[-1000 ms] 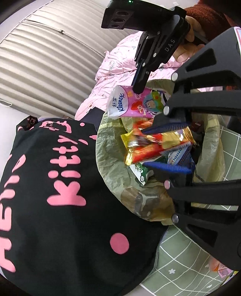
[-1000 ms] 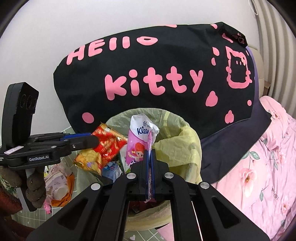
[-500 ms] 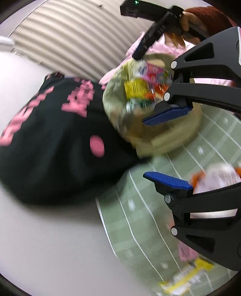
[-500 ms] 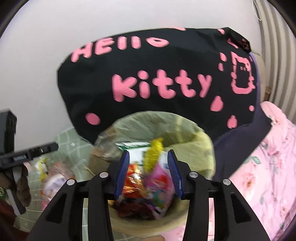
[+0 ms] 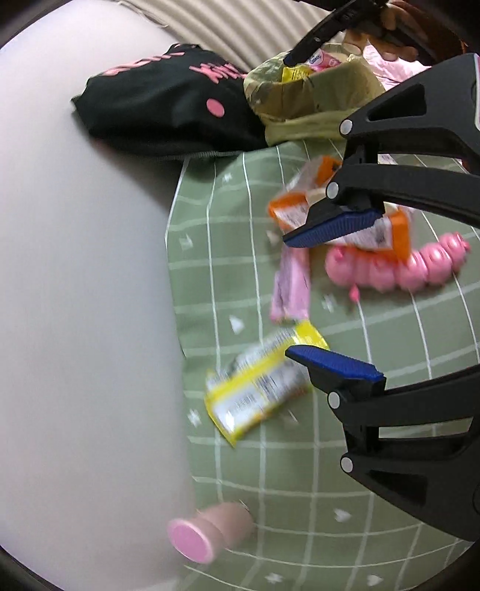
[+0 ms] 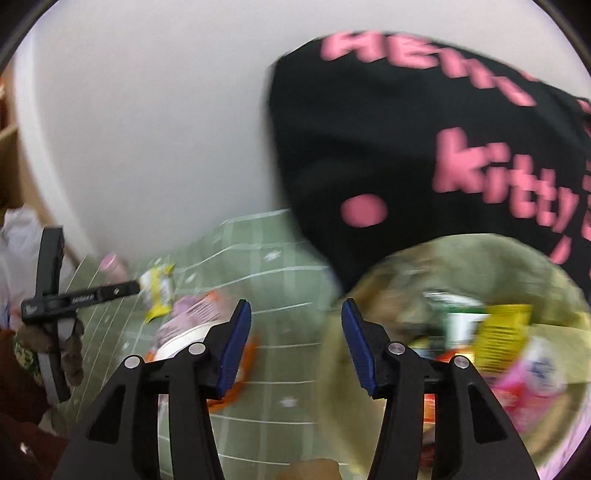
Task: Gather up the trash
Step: 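Move both tools back over the remaining wrappers on the table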
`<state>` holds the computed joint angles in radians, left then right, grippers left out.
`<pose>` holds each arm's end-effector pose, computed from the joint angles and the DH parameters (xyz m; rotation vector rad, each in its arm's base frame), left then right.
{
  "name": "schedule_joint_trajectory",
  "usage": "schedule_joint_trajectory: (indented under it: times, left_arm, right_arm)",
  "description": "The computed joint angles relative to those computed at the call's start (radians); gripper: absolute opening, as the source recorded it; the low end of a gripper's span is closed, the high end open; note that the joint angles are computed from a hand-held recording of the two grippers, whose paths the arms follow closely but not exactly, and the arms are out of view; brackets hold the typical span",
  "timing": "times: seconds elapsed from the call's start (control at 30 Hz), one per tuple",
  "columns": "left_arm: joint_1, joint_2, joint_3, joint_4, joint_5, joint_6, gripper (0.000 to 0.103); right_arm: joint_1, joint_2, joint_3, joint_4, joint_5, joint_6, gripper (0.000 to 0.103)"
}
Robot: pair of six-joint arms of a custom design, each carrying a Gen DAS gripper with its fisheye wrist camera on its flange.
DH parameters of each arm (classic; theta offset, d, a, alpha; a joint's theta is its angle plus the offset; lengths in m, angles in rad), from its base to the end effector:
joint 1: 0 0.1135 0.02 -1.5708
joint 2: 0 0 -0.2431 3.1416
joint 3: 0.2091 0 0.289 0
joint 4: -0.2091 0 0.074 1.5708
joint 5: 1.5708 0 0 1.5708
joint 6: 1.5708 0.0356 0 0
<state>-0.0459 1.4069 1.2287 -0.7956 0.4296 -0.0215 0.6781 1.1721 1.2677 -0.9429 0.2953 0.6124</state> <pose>0.3280 -0.0299 0.2743 0.1986 2.5012 -0.5718 0.2190 0.1631 0.3432 0.0558 2.3852 0.2590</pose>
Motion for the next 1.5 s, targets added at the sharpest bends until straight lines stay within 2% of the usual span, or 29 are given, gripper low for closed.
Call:
schedule_joint_trajectory:
  times: [0.13, 0.3, 0.4, 0.6, 0.73, 1.0, 1.17, 1.23, 1.3, 1.33, 1.43, 1.5]
  left_arm:
    - [0.056, -0.022, -0.049, -0.006, 0.015, 0.014, 0.055]
    - [0.121, -0.005, -0.073, 0.021, 0.038, 0.013, 0.056]
    - [0.143, 0.049, -0.044, 0.048, 0.059, -0.032, 0.065]
    - [0.113, 0.189, 0.06, 0.071, 0.016, -0.089, 0.067]
    - [0.119, 0.216, 0.105, 0.063, 0.013, -0.105, 0.067]
    - [0.211, 0.081, -0.016, 0.095, 0.001, -0.027, 0.067]
    - [0.264, 0.056, -0.049, 0.095, 0.032, -0.022, 0.067]
    - [0.271, 0.054, -0.054, 0.093, 0.04, -0.016, 0.067]
    - [0.268, 0.061, -0.052, 0.089, 0.053, -0.007, 0.067]
    - [0.263, 0.068, -0.047, 0.087, 0.058, -0.006, 0.067]
    - [0.229, 0.103, -0.021, 0.083, 0.066, -0.008, 0.067]
    - [0.196, 0.131, 0.005, 0.086, 0.048, -0.016, 0.067]
  right_arm:
    - [0.051, 0.116, 0.036, 0.051, -0.067, -0.006, 0.048]
    - [0.101, 0.211, 0.102, 0.049, -0.061, -0.022, 0.048]
    - [0.1, 0.236, 0.122, 0.05, -0.06, -0.034, 0.048]
    - [0.097, 0.299, 0.19, 0.019, -0.091, -0.113, 0.048]
    - [0.068, 0.434, 0.328, -0.017, -0.155, -0.214, 0.048]
    - [0.012, 0.791, 0.645, 0.01, -0.332, -0.469, 0.048]
    - [-0.013, 0.97, 0.797, -0.052, -0.388, -0.562, 0.042]
    - [-0.02, 0.99, 0.793, -0.077, -0.393, -0.572, 0.041]
    - [-0.026, 0.97, 0.75, -0.076, -0.409, -0.573, 0.037]
    - [-0.03, 0.967, 0.743, -0.073, -0.417, -0.568, 0.034]
    - [-0.041, 0.933, 0.712, -0.086, -0.382, -0.523, 0.013]
    - [-0.054, 0.864, 0.642, -0.045, -0.387, -0.473, 0.007]
